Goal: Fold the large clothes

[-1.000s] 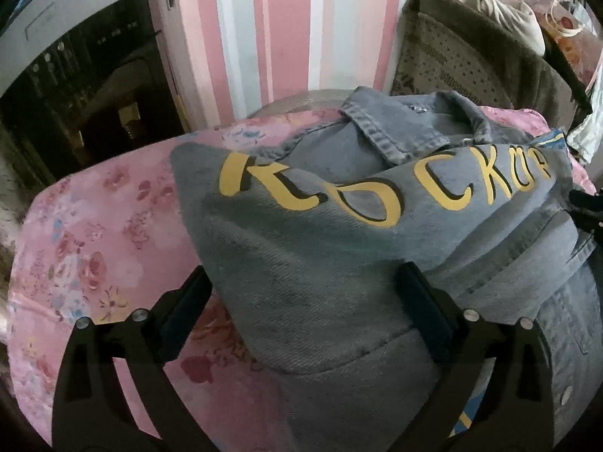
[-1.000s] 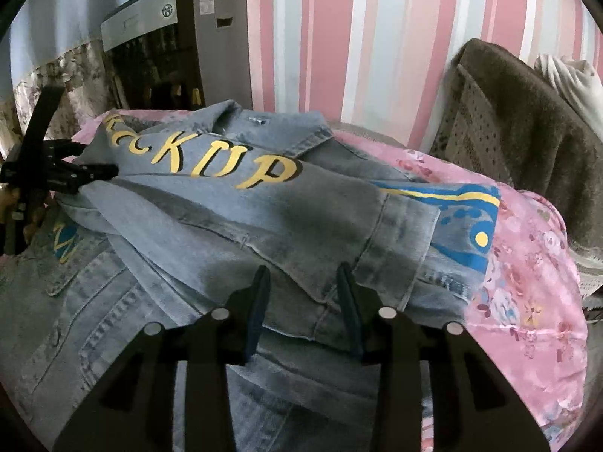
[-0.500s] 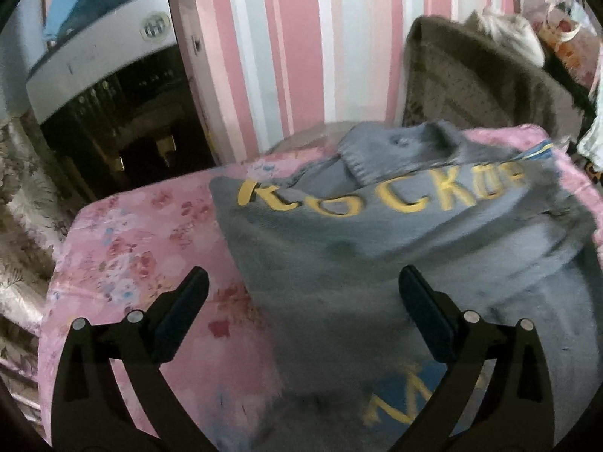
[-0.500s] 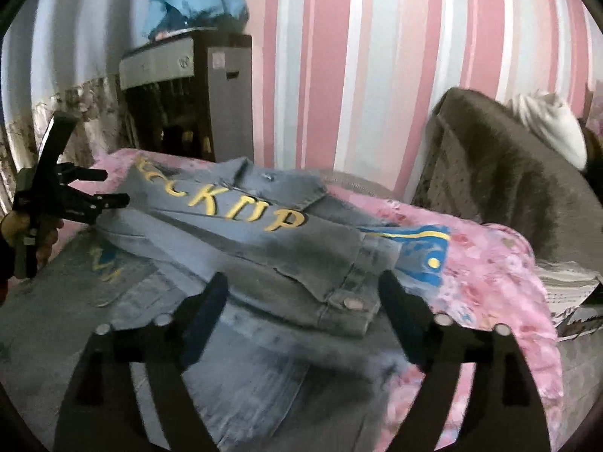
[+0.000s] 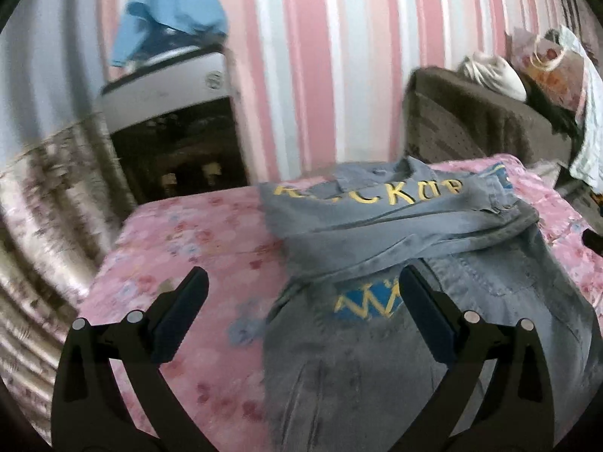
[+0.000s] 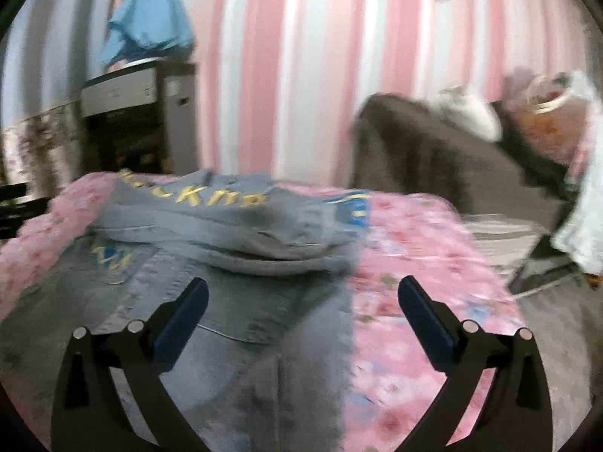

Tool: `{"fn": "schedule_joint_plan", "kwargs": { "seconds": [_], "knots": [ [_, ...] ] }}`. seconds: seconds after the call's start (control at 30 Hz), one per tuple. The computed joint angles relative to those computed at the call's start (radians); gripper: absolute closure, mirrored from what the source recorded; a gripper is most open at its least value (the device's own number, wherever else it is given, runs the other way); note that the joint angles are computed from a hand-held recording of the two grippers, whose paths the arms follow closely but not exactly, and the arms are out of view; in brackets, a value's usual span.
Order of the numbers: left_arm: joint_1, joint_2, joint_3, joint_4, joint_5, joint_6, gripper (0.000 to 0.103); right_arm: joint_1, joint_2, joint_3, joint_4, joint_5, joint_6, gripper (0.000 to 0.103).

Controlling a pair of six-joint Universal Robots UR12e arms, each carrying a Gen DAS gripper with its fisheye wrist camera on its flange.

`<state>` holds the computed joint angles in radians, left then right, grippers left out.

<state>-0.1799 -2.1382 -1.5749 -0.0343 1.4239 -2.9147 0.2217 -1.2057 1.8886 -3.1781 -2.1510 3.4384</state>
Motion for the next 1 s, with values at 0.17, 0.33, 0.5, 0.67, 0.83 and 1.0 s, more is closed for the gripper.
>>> {"fn": "schedule_joint_plan", "kwargs": {
  "seconds": [0.17,0.33,0.5,0.67,0.83,1.0],
  "knots": [
    [0.033,0.045,-0.110,0.093,-0.014,-0.049,0.003,-0.015,-0.044,0.058,0.049,0.121,0.108,0.002],
    [0.066,0.092,-0.175,-0.005,-0.052,-0.079,0.003,-0.005,-0.069,0.091,0.118,0.128,0.176,0.002],
    [0.075,0.109,-0.224,-0.019,-0.040,-0.078,0.003,0.037,-0.077,0.127,0.087,0.052,0.151,0.002],
    [0.081,0.108,-0.235,-0.101,-0.117,-0.086,0.003,0.046,-0.102,0.166,0.089,0.075,0.207,0.002],
    [0.065,0.108,-0.232,-0.192,-0.144,-0.062,0.003,0.032,-0.134,0.203,0.144,0.148,0.280,0.002],
    [0.051,0.109,-0.246,-0.207,-0.179,0.005,0.003,0.017,-0.139,0.228,0.135,0.216,0.322,0.005]
  ]
}}
